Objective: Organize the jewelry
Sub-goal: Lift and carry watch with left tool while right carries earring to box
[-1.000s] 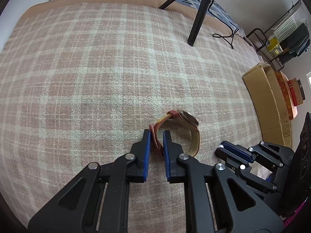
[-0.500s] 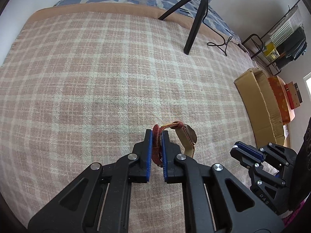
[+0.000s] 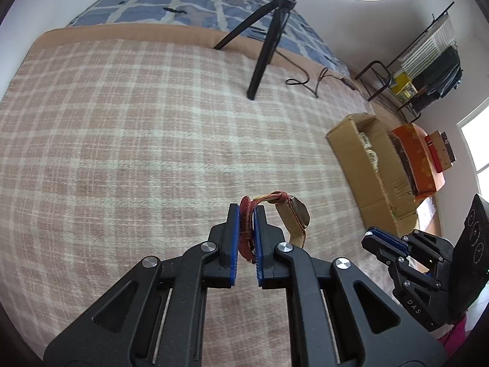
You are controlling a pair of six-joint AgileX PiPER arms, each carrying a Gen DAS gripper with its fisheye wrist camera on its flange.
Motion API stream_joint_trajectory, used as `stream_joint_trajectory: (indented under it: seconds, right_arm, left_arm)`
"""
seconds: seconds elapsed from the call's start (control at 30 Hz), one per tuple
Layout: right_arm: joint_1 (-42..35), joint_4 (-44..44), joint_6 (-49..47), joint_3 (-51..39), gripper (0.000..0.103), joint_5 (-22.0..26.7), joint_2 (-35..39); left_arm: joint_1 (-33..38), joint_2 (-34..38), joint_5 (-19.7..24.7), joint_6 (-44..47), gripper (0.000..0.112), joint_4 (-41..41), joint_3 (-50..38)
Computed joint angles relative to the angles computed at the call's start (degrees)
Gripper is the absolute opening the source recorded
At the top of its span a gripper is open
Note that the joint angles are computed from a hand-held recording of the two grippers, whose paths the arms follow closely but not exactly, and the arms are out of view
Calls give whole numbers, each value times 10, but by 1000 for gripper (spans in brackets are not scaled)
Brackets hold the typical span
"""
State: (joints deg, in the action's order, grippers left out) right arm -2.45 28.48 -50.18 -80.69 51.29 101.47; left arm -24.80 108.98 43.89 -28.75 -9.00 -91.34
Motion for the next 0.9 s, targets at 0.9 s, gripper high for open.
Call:
stream_joint_trajectory:
  seconds: [0.9]
  right_arm:
    - [-223,60,-51,-103,6,87,9]
  left_arm:
    - [-80,147,76,-19,7,-19,-304]
